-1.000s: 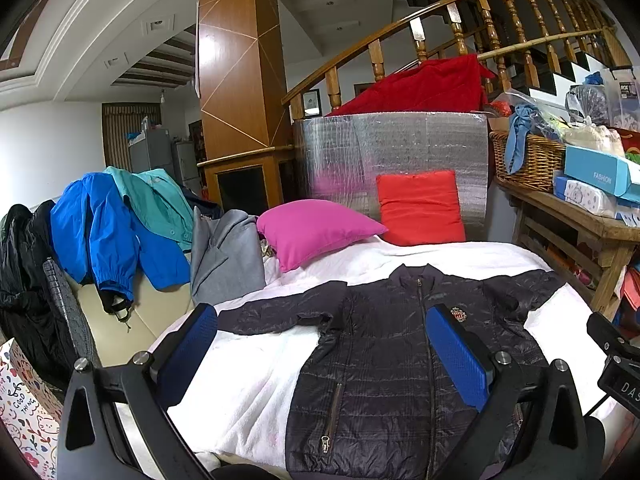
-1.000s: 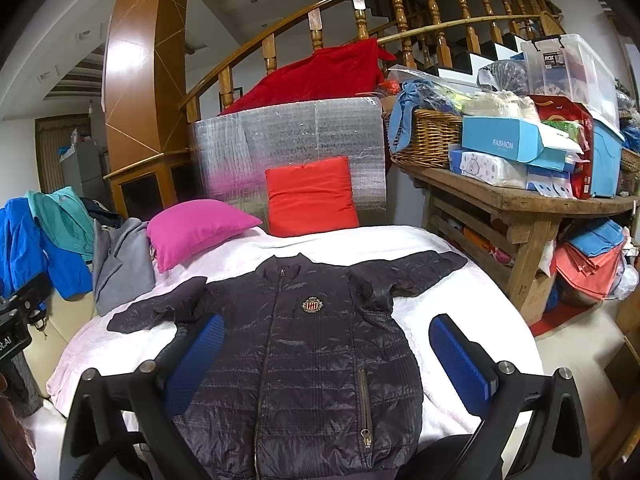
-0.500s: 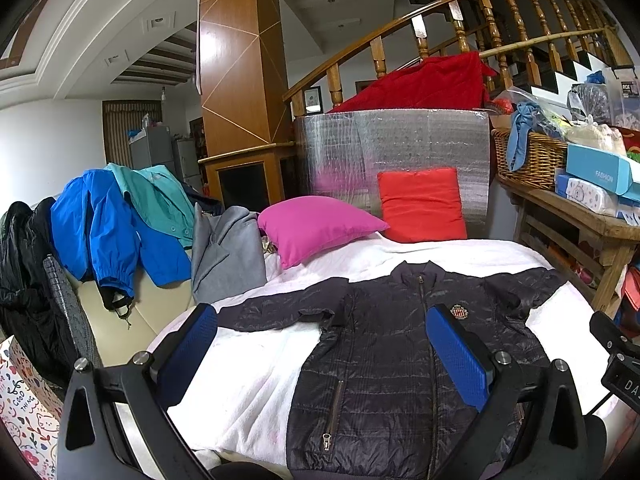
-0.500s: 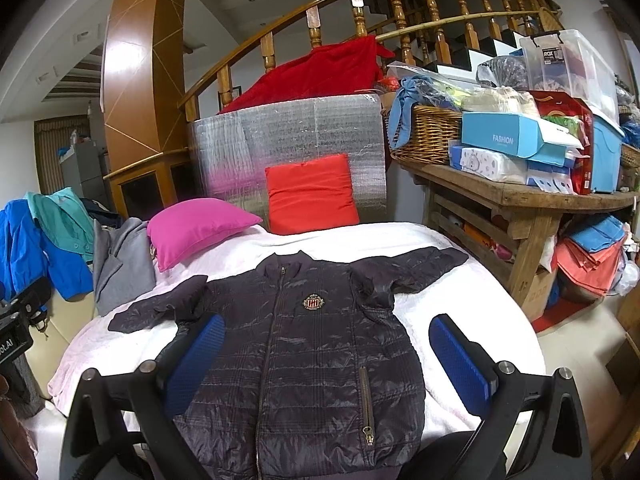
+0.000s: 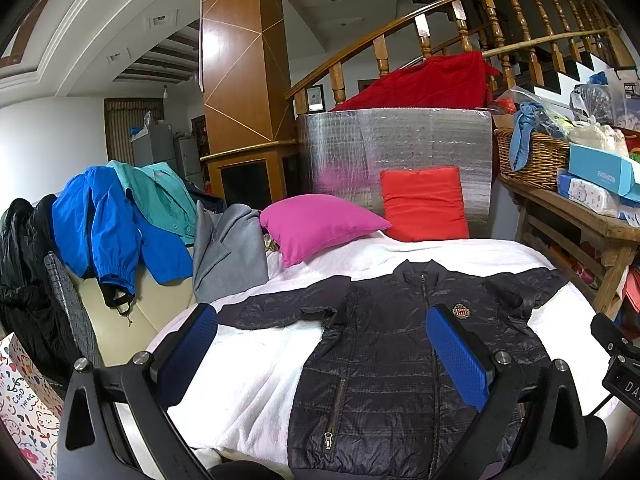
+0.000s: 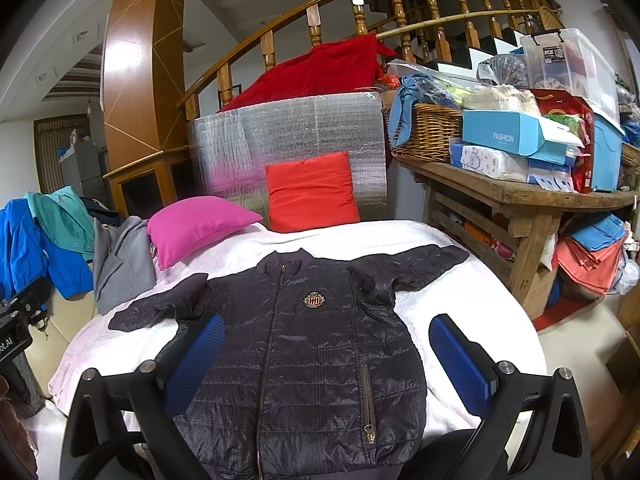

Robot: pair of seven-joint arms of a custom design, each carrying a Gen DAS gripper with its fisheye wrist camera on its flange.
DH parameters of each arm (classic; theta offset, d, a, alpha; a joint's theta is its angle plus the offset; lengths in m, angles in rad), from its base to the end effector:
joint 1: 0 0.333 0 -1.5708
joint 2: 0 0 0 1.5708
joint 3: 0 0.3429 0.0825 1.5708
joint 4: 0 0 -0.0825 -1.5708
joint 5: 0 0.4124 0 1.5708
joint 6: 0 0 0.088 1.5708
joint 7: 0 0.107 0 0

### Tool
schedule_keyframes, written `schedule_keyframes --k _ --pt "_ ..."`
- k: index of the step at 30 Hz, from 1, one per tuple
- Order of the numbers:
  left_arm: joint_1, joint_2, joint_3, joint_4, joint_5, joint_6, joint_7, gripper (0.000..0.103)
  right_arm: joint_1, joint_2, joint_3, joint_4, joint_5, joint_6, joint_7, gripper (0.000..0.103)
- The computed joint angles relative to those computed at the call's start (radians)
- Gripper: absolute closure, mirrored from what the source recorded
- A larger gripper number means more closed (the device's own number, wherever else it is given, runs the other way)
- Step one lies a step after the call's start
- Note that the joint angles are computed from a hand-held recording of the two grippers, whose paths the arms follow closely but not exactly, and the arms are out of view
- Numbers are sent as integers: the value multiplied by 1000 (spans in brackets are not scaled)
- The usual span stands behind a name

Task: Fold large clothes

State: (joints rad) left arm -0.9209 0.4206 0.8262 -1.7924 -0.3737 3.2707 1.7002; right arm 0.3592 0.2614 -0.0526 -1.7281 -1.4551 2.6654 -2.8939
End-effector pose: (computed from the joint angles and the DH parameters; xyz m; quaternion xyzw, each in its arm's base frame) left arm 0.6960 -0.1257 0.5421 -0.5602 0.6023 -0.3738 0.4286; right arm 0.6610 0.2433 0.4985 -0.4792 0.6870 -0.4025 0.3693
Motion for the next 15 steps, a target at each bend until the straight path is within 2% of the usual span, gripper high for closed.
schedule_keyframes --k 15 --pt "-3 19 16 12 35 -21 -49 0 -2 15 -6 15 49 15 -36 0"
